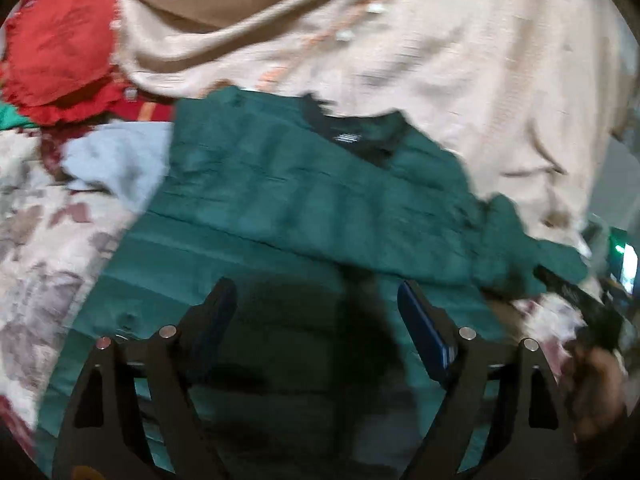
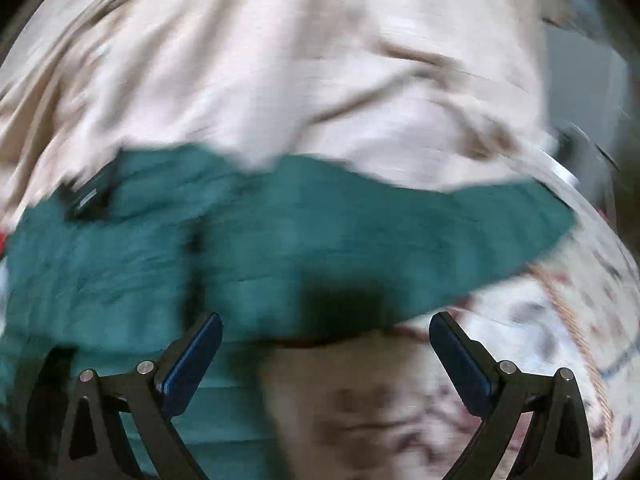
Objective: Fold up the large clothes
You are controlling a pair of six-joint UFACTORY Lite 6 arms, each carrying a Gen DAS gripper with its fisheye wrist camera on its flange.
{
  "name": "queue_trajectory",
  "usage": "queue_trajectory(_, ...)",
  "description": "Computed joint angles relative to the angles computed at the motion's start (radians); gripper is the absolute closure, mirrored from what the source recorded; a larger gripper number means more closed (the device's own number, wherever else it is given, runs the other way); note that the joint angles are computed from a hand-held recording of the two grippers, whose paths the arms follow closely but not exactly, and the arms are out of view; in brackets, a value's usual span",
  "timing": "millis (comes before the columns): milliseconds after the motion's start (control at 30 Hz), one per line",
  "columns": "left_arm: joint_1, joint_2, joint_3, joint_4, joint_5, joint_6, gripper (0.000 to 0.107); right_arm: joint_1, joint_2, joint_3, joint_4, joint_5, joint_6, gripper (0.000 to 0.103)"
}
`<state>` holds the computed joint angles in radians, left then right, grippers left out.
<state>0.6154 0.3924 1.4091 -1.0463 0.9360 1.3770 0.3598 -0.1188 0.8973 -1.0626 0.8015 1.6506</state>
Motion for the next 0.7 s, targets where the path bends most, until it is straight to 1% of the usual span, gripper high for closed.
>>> queue_trajectory(33,-0.018,-0.041,-0.05,-0.026,-0.025,0.06,0.024,-0.085,-0.098,-0.069,-0.02,-0.018,-0.002,0.001)
queue_trajectory(67,-0.038,-0.081,-0.094,-0.048,-0.065,0.099,0.024,-0.186,-0.165,-0.108,-0.028,-0.074,-0.045,0.001)
queue_trajectory(100,-0.061,-0.112,-0.131,-0.081,-0.119,0.151,0.024,-0.291,-0.21,-0.127,-0.025,-0.117,-0.098,0.001)
queue_trajectory(133,-0.082,-0.119,-0.141,-0.105,-0.154,0.186,0.024,-0.395,-0.238,-0.139,-0.013,-0.165,-0.126,0.001)
queue_trajectory(167,-0.099,-0.119,-0.141,-0.112,-0.168,0.198,0.024,-0.5,-0.245,-0.131,0.041,-0.217,-0.188,0.001)
queue_trajectory(200,-0.116,-0.106,-0.128,-0.111,-0.181,0.194,0.024,-0.605,-0.234,-0.116,0.126,-0.291,-0.291,0.001)
queue_trajectory(233,-0.127,-0.098,-0.121,-0.109,-0.193,0.186,0.024,-0.709,-0.186,-0.082,0.212,-0.335,-0.395,0.001)
queue_trajectory(267,-0.138,-0.085,-0.108,-0.106,-0.203,0.179,0.024,-0.813,-0.135,-0.059,0.304,-0.421,-0.499,0.001)
queue_trajectory(300,-0.138,-0.07,-0.093,-0.105,-0.202,0.179,0.024,-0.88,-0.047,-0.019,0.384,-0.493,-0.604,0.001)
queue_trajectory(333,-0.146,-0.056,-0.075,-0.111,-0.213,0.178,0.024,-0.922,0.0,0.008,0.466,-0.523,-0.709,0.007)
queue_trajectory(367,-0.144,-0.052,-0.071,-0.122,-0.221,0.186,0.024,-0.965,0.062,0.05,0.568,-0.543,-0.813,0.011)
queue_trajectory(400,-0.142,-0.044,-0.063,-0.13,-0.228,0.194,0.024,-0.987,0.095,0.07,0.629,-0.575,-0.9,0.011)
queue_trajectory(433,-0.146,-0.029,-0.044,-0.133,-0.246,0.189,0.024,-0.991,0.124,0.107,0.647,-0.592,-0.945,0.012)
queue_trajectory(467,-0.144,-0.023,-0.039,-0.142,-0.263,0.194,0.024,-0.984,0.17,0.153,0.636,-0.579,-0.948,0.011)
queue_trajectory(500,-0.146,-0.013,-0.03,-0.154,-0.295,0.202,0.024,-0.974,0.206,0.184,0.584,-0.575,-0.91,0.011)
queue_trajectory(533,-0.154,0.002,-0.014,-0.147,-0.333,0.193,0.024,-0.95,0.235,0.214,0.492,-0.562,-0.839,0.021)
queue_trajectory(567,-0.163,0.018,0.003,-0.131,-0.377,0.171,0.024,-0.931,0.248,0.228,0.416,-0.537,-0.776,0.041)
queue_trajectory(600,-0.168,0.047,0.036,-0.085,-0.425,0.109,0.024,-0.902,0.245,0.232,0.336,-0.501,-0.702,0.052)
queue_trajectory(633,-0.169,0.086,0.085,-0.007,-0.445,0.008,0.024,-0.885,0.228,0.216,0.298,-0.496,-0.66,0.072)
queue_trajectory(667,-0.166,0.113,0.121,0.052,-0.443,-0.067,0.024,-0.859,0.197,0.194,0.232,-0.475,-0.591,0.078)
queue_trajectory(700,-0.162,0.15,0.171,0.134,-0.435,-0.172,0.024,-0.808,0.163,0.174,0.129,-0.422,-0.495,0.079)
